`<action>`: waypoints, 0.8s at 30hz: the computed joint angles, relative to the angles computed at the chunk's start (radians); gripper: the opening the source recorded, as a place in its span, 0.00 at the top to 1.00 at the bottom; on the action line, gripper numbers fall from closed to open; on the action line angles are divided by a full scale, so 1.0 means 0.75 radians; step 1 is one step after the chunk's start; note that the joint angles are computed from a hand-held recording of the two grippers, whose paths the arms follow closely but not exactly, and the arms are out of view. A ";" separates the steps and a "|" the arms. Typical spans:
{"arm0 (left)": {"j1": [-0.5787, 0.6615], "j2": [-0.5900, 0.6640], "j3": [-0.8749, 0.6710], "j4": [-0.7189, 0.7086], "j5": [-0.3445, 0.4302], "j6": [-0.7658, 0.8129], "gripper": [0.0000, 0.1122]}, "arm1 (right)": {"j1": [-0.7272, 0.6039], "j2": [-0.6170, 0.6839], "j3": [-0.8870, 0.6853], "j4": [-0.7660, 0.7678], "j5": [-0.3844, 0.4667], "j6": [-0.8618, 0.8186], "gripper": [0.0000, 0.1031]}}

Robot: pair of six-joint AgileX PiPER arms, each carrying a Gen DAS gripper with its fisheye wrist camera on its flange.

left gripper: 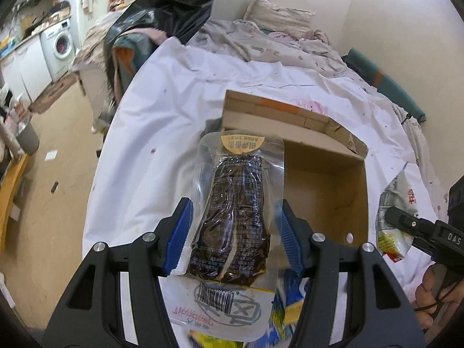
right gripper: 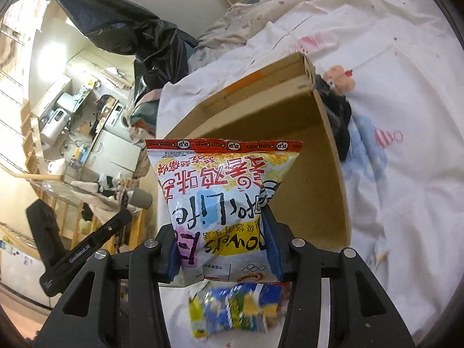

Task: Organize snacks
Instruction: 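Carry both snacks over the box and open both tools to drop them inside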

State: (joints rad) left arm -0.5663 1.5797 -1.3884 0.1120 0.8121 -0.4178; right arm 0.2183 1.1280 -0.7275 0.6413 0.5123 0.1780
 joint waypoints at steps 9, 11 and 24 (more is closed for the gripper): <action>-0.075 0.250 -0.128 0.083 -0.055 -0.074 0.51 | -0.024 0.194 0.025 0.152 -0.112 -0.217 0.52; -0.075 0.277 -0.124 0.067 -0.079 -0.062 0.51 | -0.009 0.210 0.027 0.130 -0.130 -0.202 0.52; -0.131 0.325 -0.091 0.255 -0.182 -0.146 0.51 | 0.106 0.340 -0.073 -0.387 -0.142 0.240 0.52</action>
